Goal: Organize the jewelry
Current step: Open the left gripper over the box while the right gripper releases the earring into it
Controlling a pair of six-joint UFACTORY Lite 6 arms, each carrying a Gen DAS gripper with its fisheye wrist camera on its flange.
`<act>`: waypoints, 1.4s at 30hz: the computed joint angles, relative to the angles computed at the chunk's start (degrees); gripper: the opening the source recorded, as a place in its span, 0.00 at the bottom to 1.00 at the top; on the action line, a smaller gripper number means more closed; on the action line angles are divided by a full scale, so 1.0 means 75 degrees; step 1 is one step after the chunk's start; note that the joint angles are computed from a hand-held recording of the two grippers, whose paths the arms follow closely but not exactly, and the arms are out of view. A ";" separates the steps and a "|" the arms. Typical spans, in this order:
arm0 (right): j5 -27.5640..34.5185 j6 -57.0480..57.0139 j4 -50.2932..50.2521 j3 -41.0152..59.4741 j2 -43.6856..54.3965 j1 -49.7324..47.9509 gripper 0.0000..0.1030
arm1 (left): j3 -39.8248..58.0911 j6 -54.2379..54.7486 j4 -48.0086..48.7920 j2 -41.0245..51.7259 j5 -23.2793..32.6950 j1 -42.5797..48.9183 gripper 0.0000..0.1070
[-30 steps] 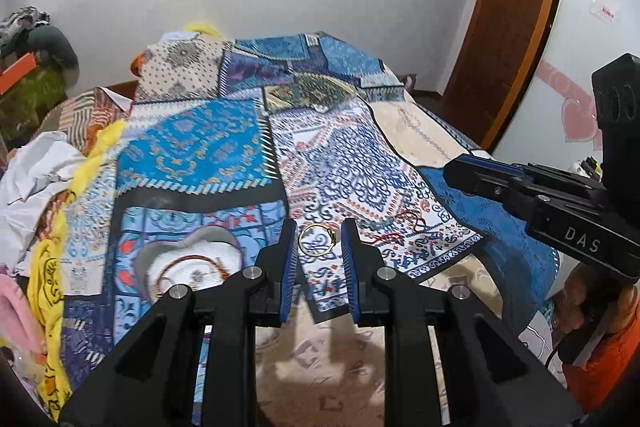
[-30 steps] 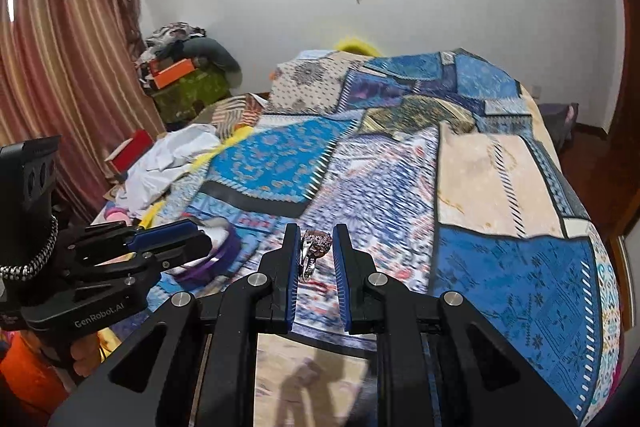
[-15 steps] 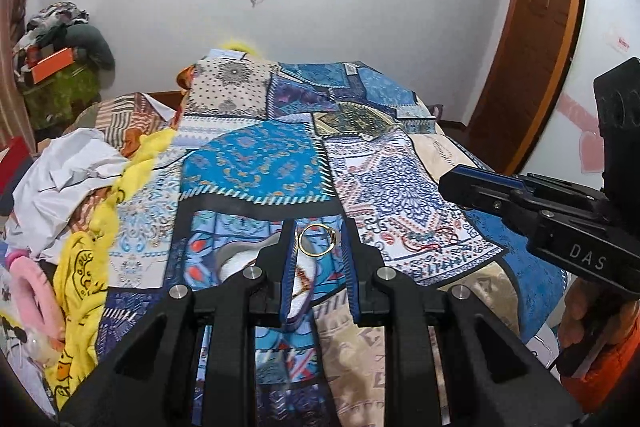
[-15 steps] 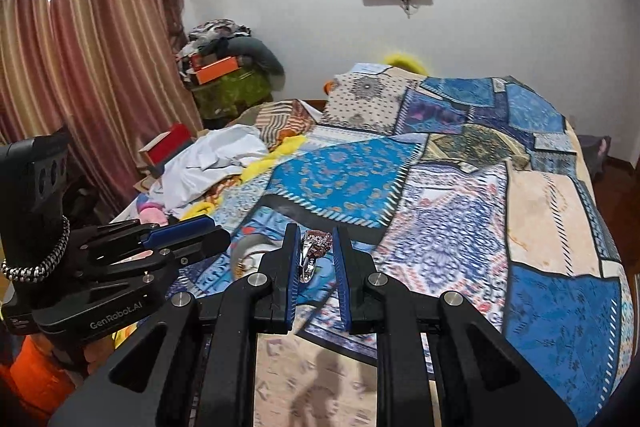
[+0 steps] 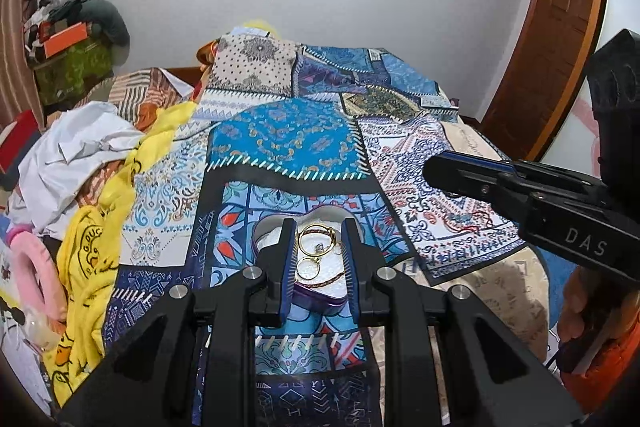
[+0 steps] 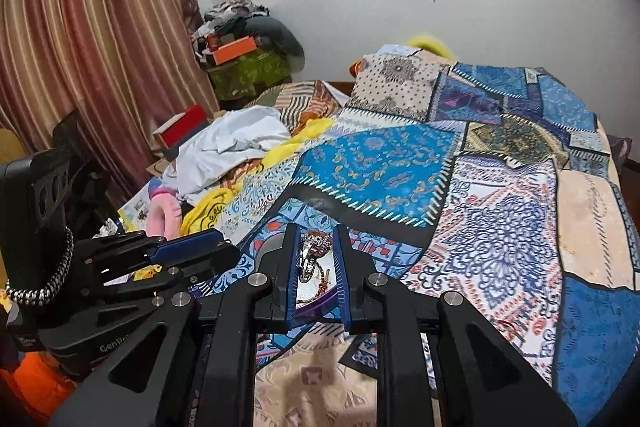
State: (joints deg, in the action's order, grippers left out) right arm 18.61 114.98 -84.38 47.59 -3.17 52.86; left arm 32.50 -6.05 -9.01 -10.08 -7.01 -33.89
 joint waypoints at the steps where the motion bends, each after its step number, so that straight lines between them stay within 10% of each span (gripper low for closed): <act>1: -0.0128 0.0074 -0.0096 0.0078 0.0157 -0.0085 0.14 | 0.0024 -0.0505 0.0519 0.0130 -0.0063 0.0059 0.19; 21: -0.1430 -0.0469 0.0223 0.1289 0.2272 -0.0968 0.14 | 0.1056 -0.4395 0.4955 0.2372 -0.0971 0.0874 0.19; 42: -0.1210 -0.2662 0.2563 0.1075 0.1815 -0.0963 0.15 | 0.1007 -0.3838 0.4179 0.1826 -0.0497 0.0686 0.19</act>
State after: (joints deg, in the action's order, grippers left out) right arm 9.54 95.01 -65.16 55.65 10.44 45.64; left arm 40.05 -34.83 22.33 3.62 -10.73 -28.74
